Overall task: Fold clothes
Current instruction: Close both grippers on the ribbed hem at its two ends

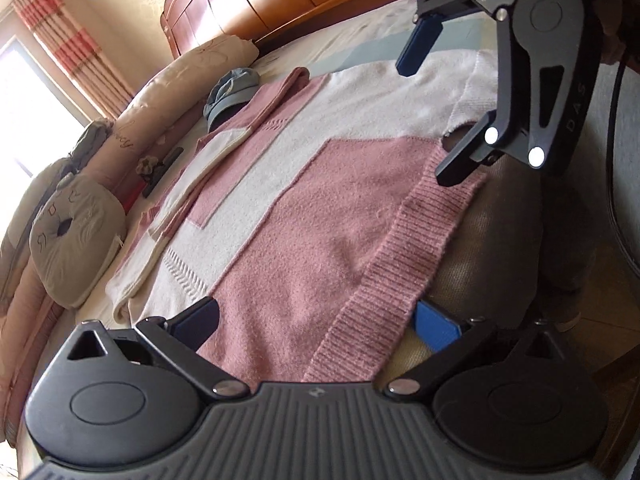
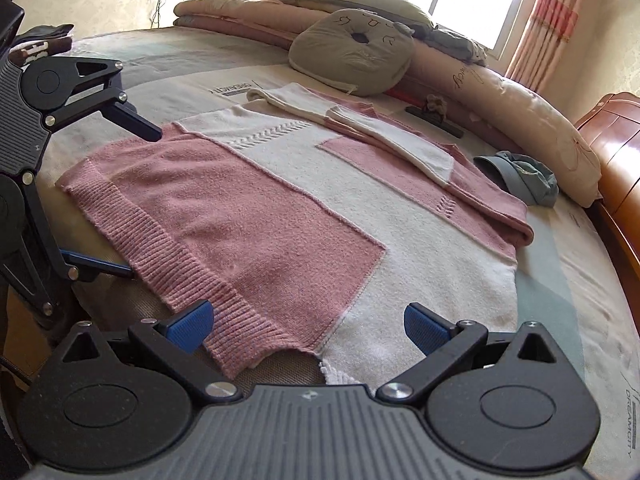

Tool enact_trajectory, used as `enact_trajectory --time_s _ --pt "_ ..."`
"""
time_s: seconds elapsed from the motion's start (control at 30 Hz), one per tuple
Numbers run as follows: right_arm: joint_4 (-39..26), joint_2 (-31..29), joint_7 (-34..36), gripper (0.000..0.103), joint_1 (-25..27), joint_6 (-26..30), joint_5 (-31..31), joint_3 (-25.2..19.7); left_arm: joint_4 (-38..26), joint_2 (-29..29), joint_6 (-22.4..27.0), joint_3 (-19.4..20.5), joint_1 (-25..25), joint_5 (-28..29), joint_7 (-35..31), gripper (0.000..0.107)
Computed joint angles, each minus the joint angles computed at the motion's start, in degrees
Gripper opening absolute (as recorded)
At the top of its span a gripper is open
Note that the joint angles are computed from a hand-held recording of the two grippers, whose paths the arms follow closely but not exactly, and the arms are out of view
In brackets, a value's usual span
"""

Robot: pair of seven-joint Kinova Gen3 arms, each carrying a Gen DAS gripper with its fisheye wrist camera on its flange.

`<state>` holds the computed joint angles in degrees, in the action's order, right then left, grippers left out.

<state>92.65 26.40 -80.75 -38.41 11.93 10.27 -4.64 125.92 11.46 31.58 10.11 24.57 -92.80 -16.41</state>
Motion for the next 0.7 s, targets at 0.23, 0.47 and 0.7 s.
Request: enact_trajectory --time_s 0.23,0.47,0.7 --pt "-0.8 0.1 -2.2 0.103 0.3 -0.7 -1.4 0.2 -2.5 2.9 2.4 0.2 1.5 -2.8 -4.5 0.102" --pt "1.3 -0.9 -0.9 0.103 3.0 -2.4 -2.3 -1.9 0.7 1.4 7.3 0.2 0.9 -2.2 -4.2 0.102" --pt "-1.3 1.5 8.7 0.103 11.3 -0.5 -6.3 -15.1 -0.7 -0.5 5.0 -0.5 -0.8 1.1 -3.7 0.102"
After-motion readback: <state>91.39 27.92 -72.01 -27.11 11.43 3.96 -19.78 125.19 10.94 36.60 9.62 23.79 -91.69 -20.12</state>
